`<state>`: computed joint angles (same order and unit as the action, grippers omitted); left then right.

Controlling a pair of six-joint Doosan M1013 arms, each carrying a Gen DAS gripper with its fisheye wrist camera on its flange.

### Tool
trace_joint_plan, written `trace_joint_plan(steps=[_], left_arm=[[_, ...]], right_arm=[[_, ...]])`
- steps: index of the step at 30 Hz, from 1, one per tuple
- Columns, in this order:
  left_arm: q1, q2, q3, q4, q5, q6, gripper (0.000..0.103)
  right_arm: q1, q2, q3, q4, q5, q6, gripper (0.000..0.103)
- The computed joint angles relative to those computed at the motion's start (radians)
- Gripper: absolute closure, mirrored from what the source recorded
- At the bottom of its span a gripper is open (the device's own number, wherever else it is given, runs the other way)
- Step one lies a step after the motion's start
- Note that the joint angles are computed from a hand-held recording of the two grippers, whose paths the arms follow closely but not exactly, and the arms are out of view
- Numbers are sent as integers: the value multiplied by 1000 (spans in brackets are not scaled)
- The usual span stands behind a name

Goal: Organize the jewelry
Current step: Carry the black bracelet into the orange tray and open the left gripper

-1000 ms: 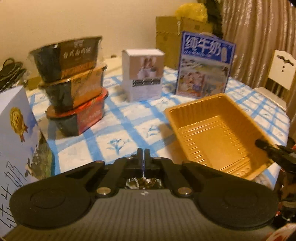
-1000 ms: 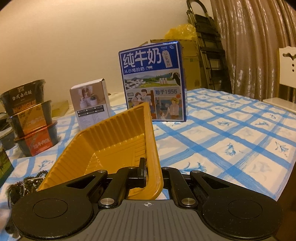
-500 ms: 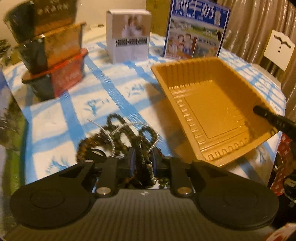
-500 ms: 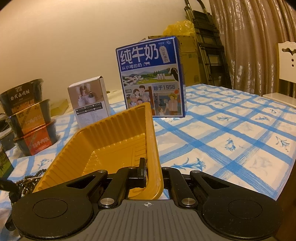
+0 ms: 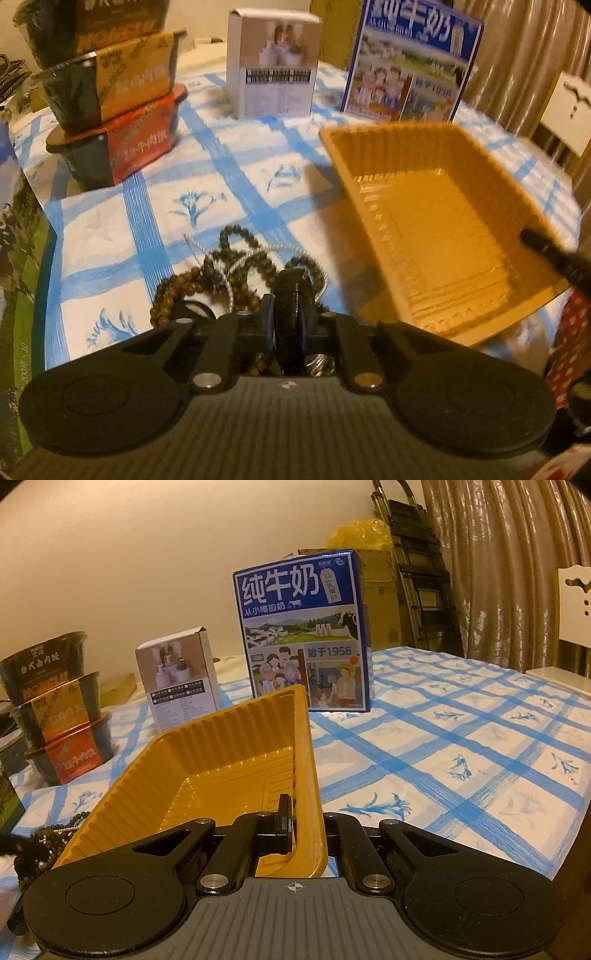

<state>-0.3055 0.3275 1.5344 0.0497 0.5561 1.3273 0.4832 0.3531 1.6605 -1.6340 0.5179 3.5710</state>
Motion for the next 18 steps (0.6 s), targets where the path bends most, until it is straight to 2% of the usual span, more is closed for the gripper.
trace_joint_plan(steps=[4, 8, 10, 12, 18], left_arm=[[0, -25, 2, 1, -34, -1, 92], [-1, -40, -6, -56, -70, 44, 92], [-5, -44, -10, -98, -92, 89, 92], [-8, -39, -20, -195, -104, 177, 92], [-34, 3, -60, -363, -76, 324, 92]], right_arm=[[0, 0, -3, -5, -3, -8, 99], [0, -1, -12, -7, -8, -37, 99], [2, -3, -14, -14, -5, -52, 99], [6, -2, -20, -1, 0, -83, 99], [9, -4, -28, 51, 3, -144, 99]])
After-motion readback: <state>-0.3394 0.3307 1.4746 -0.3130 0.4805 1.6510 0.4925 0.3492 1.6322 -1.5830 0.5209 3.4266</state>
